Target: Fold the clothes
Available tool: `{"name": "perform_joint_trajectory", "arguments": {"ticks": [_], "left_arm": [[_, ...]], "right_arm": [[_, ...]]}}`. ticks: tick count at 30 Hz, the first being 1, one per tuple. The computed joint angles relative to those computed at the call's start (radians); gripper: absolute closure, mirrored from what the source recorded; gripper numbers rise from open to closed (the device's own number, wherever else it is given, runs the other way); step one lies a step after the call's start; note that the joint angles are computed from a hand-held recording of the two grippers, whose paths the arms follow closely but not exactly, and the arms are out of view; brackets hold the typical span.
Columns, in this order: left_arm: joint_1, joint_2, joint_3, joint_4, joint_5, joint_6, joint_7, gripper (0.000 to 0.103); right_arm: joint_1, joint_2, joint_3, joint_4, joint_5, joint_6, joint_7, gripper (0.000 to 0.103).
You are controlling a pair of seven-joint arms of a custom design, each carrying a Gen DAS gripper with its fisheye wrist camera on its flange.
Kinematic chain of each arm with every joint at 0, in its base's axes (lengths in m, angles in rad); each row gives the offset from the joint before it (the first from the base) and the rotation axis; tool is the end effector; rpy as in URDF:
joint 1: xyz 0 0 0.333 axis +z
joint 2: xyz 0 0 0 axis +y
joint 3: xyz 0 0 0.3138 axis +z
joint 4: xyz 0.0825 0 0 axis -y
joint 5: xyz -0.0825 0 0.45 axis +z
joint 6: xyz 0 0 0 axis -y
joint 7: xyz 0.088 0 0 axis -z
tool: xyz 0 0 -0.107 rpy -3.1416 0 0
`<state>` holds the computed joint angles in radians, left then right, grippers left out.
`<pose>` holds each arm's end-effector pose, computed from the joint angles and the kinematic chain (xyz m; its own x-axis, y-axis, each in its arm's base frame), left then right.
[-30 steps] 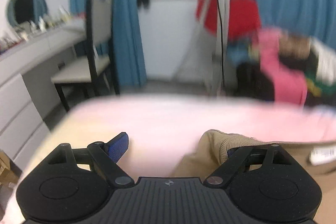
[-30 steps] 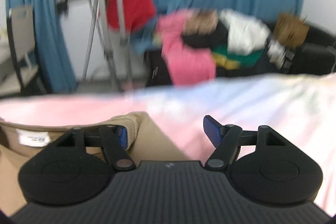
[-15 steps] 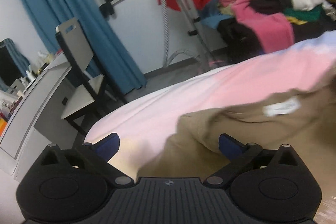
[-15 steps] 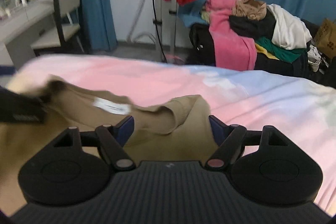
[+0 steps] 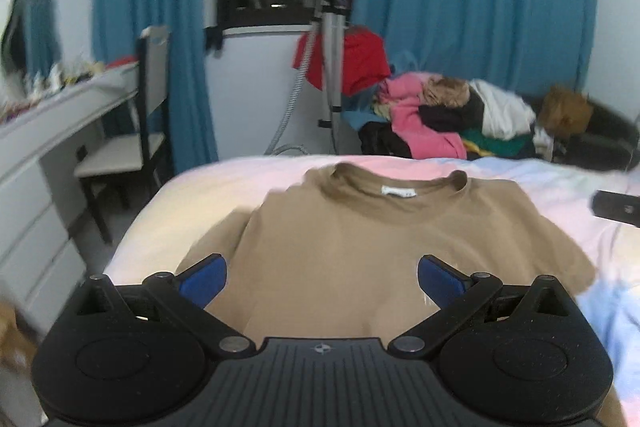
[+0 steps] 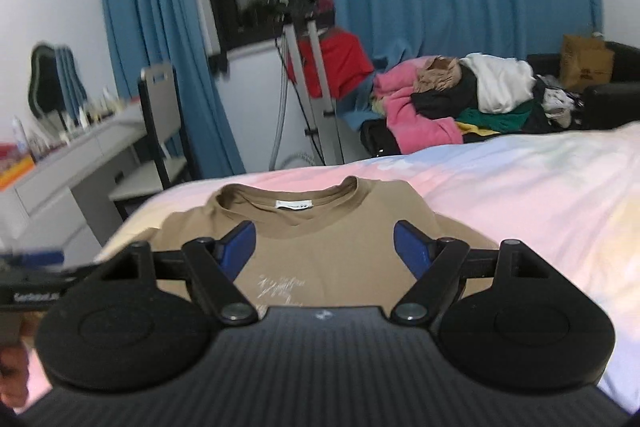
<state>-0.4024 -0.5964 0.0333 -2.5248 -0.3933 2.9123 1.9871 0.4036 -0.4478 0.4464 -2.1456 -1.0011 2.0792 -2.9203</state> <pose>0.4556 -0.1493 0.5678 -0.4488 -0.8928 0.0384 -0.4938 0.2119 -0.8433 0.3583 0.3921 0.6156 -0.3888 -0.8905 -0.2363 -0.2891 0.3615 -0.8864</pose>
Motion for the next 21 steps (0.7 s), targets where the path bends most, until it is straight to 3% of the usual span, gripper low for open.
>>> {"name": "perform_joint_trajectory", "arguments": {"ticks": [3, 6, 11, 15, 21], "left_arm": [[0.015, -0.107, 0.045, -0.081, -0.029, -0.036, -0.010, 0.000], [0.050, -0.111, 0.085, -0.056, -0.069, -0.138, -0.070, 0.000], [0.066, 0.021, 0.170, 0.048, -0.273, -0.197, -0.139, 0.002], [0.116, 0.166, 0.164, 0.128, -0.370, -0.200, -0.169, 0.012], [0.071, 0.324, 0.219, 0.240, -0.725, -0.218, 0.027, 0.013]], "right_arm": [[0.016, -0.041, 0.034, -0.036, 0.005, -0.020, 0.092, 0.026], [0.028, -0.067, 0.062, -0.061, 0.014, -0.034, 0.165, 0.025], [0.022, -0.072, 0.074, -0.087, -0.007, -0.033, 0.241, 0.028], [0.028, -0.070, 0.057, -0.129, -0.001, 0.004, 0.303, 0.032], [0.024, -0.031, -0.001, -0.152, 0.027, 0.136, 0.315, 0.036]]}}
